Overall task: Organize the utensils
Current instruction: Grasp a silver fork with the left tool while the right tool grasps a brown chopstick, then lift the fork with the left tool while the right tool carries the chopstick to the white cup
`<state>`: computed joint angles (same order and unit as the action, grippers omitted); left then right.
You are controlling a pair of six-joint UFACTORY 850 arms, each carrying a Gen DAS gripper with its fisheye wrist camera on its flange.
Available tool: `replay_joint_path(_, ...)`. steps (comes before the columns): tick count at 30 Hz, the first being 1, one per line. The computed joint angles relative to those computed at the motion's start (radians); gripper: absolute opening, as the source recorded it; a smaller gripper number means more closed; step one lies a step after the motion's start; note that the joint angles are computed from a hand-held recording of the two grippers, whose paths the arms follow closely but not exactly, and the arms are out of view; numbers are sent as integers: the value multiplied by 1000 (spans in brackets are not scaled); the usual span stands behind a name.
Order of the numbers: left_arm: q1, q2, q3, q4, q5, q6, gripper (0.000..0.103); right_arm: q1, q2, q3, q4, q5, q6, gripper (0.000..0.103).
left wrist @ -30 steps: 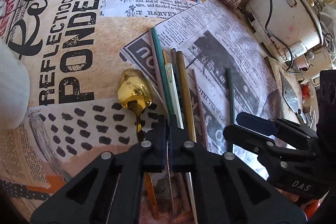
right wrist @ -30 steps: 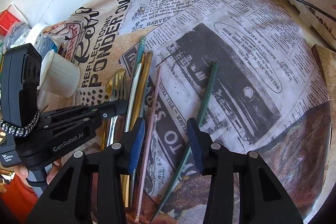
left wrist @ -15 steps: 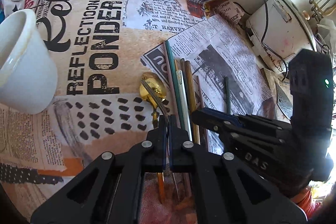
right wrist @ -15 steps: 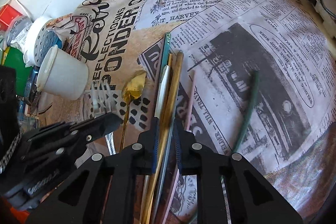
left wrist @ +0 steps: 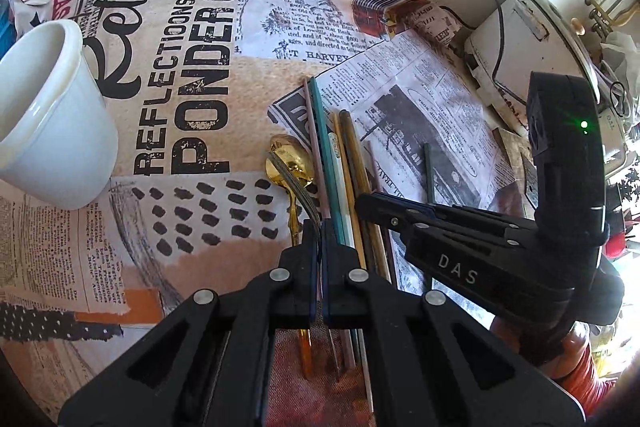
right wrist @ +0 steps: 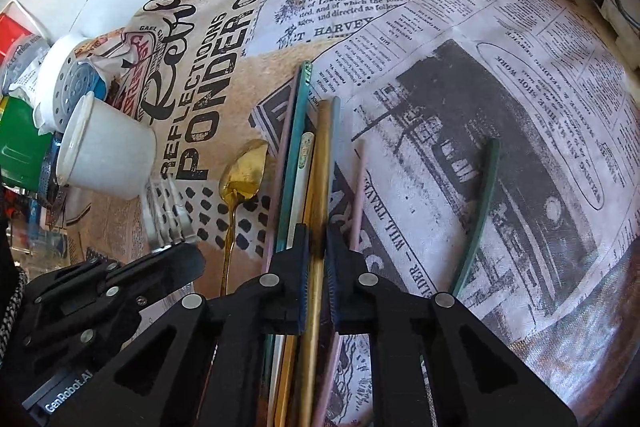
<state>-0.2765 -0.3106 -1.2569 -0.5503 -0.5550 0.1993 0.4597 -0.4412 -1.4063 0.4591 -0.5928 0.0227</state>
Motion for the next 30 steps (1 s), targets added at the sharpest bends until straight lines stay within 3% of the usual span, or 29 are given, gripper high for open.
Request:
replay_joint_path(10, -4, 56, 29, 12, 31, -9, 0, 4, 90, 70, -20, 70, 21, 7)
replay_joint_path(30, -3, 222, 81, 83, 116, -62, 0, 78, 284, 151, -325, 226, 287, 7)
